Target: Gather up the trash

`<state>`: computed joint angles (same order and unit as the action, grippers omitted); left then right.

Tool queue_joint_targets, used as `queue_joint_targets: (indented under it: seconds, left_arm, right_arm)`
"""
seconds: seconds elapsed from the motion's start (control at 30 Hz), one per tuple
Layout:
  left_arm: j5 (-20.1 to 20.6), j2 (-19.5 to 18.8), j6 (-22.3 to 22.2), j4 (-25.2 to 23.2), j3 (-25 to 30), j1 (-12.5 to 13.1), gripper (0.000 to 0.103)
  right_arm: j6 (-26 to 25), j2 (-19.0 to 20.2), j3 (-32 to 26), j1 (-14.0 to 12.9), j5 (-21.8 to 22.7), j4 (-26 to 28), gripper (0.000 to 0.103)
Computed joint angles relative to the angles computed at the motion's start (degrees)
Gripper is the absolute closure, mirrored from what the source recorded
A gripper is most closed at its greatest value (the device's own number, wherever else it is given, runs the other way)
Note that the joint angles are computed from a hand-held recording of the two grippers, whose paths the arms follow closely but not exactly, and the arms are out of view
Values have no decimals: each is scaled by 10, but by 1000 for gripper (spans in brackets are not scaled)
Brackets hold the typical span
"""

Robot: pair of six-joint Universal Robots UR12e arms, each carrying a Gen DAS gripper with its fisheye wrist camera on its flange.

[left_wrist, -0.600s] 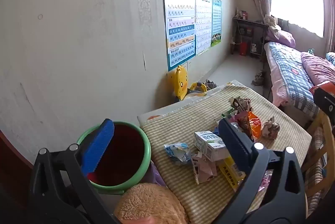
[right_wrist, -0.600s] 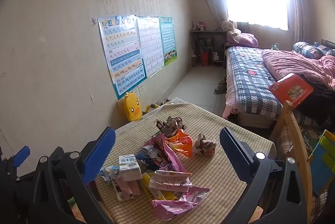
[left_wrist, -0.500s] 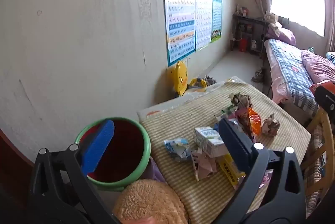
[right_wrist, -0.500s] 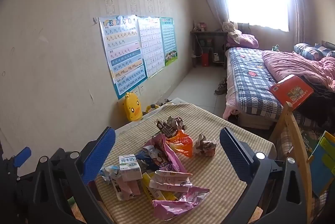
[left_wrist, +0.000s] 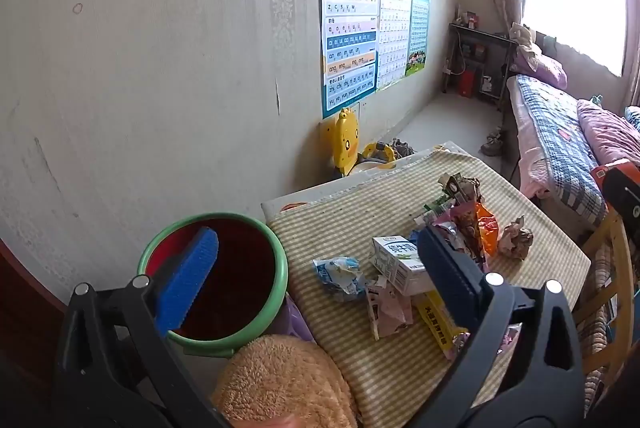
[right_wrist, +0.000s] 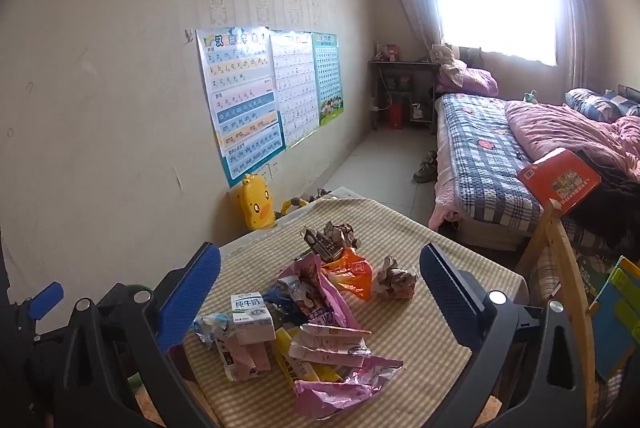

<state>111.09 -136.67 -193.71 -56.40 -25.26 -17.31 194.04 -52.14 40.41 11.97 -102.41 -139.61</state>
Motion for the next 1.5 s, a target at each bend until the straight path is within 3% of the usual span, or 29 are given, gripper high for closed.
queue_joint_targets:
  seconds: [1.0, 1.03, 1.5]
  left_arm:
    - [7, 9, -4, -2, -18, 5, 5]
    - [14, 0, -7, -14, 0, 1, 5]
    - [19, 0, -11, -18, 1, 1, 5]
  right_arm:
    - [-1, 1, 2, 6, 1, 0, 7]
    - [0, 2, 2, 6, 1, 1, 7]
    - [0, 0, 6, 4, 5, -1, 7]
